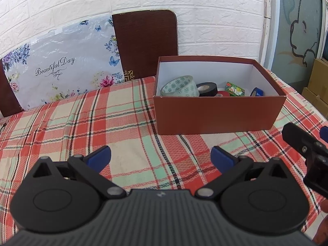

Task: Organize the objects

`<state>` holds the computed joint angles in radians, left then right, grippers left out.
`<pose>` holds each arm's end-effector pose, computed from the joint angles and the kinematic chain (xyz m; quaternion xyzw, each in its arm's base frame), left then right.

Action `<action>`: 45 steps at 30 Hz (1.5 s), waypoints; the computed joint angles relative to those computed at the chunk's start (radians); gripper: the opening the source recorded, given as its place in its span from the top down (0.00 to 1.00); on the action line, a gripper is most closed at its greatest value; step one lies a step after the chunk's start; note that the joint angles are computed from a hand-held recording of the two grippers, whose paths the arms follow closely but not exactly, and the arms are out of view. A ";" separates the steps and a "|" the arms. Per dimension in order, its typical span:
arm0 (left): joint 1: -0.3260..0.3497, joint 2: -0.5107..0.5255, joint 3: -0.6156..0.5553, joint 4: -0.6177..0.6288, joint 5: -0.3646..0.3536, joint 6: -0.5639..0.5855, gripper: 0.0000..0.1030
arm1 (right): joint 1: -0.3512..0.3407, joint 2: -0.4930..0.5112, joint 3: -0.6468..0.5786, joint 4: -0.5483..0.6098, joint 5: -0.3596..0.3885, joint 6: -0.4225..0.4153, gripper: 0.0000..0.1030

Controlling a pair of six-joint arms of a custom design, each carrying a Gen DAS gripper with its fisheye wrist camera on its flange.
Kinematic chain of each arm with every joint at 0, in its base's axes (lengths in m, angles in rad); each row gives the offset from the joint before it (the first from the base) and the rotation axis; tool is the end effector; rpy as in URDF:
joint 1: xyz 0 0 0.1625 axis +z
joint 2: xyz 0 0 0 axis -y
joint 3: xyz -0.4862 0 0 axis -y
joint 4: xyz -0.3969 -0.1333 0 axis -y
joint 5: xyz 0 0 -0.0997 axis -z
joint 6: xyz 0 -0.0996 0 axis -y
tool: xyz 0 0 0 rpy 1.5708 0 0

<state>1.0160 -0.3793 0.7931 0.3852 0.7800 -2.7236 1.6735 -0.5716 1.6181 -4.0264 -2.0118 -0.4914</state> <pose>-0.2439 -0.7811 0.0632 0.2715 0.8236 -0.3709 0.3323 0.1634 -0.6995 0.1658 0.0822 -0.7524 0.5879 0.2856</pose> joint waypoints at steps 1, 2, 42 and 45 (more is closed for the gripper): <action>0.000 -0.001 0.001 0.001 0.000 -0.001 0.00 | 0.000 0.000 -0.001 0.003 -0.001 0.003 0.00; 0.000 -0.003 0.004 -0.002 0.001 0.001 0.00 | 0.000 0.000 -0.001 0.007 -0.002 0.006 0.00; -0.001 0.000 0.003 0.032 -0.012 -0.015 0.00 | -0.001 -0.008 0.022 0.017 -0.007 0.033 0.00; -0.001 0.006 -0.002 0.045 -0.018 -0.017 0.00 | -0.004 -0.015 0.028 0.037 -0.004 0.059 0.00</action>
<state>1.0154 -0.3735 0.7907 0.4298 0.7618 -2.7409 1.6692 -0.5867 1.6463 -3.9890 -2.0154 -0.4321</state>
